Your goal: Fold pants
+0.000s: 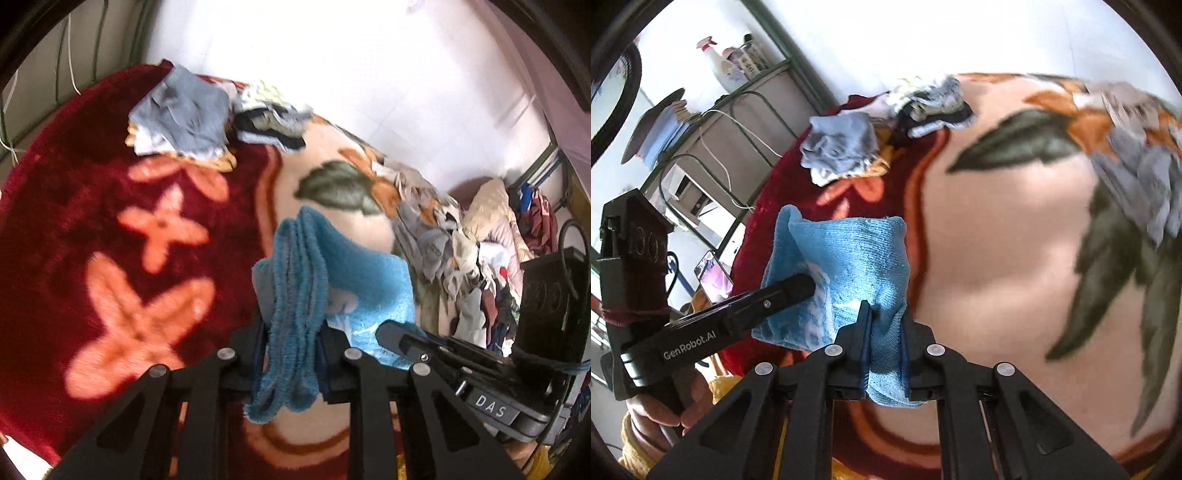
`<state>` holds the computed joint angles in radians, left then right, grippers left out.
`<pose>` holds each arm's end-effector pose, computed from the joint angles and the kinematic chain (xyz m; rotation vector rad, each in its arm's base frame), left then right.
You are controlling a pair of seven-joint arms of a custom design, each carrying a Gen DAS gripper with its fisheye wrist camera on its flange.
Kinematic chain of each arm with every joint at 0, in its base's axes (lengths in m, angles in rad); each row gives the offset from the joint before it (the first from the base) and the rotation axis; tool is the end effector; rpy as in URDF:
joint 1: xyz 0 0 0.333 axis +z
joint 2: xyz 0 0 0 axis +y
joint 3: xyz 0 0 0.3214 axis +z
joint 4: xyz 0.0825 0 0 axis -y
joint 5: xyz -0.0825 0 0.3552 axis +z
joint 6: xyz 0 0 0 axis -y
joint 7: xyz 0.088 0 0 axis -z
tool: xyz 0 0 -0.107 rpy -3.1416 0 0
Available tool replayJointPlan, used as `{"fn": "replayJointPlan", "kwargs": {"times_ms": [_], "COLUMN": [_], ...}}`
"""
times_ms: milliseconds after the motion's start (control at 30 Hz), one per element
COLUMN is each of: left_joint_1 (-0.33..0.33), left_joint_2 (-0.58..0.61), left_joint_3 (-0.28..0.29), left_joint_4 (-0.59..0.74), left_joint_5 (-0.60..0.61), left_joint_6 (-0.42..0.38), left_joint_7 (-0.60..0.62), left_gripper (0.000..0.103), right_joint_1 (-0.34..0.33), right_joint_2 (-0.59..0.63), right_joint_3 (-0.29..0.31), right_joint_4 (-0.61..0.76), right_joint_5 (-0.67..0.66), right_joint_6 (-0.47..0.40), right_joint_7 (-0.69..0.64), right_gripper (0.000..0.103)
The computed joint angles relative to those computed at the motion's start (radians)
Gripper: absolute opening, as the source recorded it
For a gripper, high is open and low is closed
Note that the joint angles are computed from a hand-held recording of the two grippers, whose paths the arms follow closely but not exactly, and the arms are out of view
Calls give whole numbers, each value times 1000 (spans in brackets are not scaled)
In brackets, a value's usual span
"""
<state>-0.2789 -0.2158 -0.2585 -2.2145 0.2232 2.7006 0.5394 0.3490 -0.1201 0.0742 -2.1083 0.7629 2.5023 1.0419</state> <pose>0.4266 -0.2742 0.5623 -2.2291 1.6233 -0.9890 0.4846 0.2149 0.5416 -2.0143 1.2674 0.0399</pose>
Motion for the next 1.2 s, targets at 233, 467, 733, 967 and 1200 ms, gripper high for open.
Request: {"fn": "replayJointPlan", "kwargs": {"times_ms": [233,467,733,967,1200], "left_joint_1": [40,97,155,171,154], "left_joint_2": [2,78,179,264,285], "left_joint_3": [22,63,91,105,111], "left_joint_4": [94,147,181,210,212], "left_joint_5": [38,59,93,96,290], "left_joint_6": [-157,-184,-148,-130,-148], "left_joint_7": [42,116,105,96,-30], "left_gripper": [23,23,23,30,54], "right_joint_1": [28,30,45,63,71], "right_joint_2": [101,318,541,659,677], "right_joint_3": [37,66,97,88,91], "right_joint_4": [147,383,619,724,707], "right_joint_5": [-79,-87,-177,-259,-321], "right_joint_6": [3,-37,-38,-28,43], "right_joint_7": [64,73,109,192,205], "right_gripper": [13,13,13,14,19]}}
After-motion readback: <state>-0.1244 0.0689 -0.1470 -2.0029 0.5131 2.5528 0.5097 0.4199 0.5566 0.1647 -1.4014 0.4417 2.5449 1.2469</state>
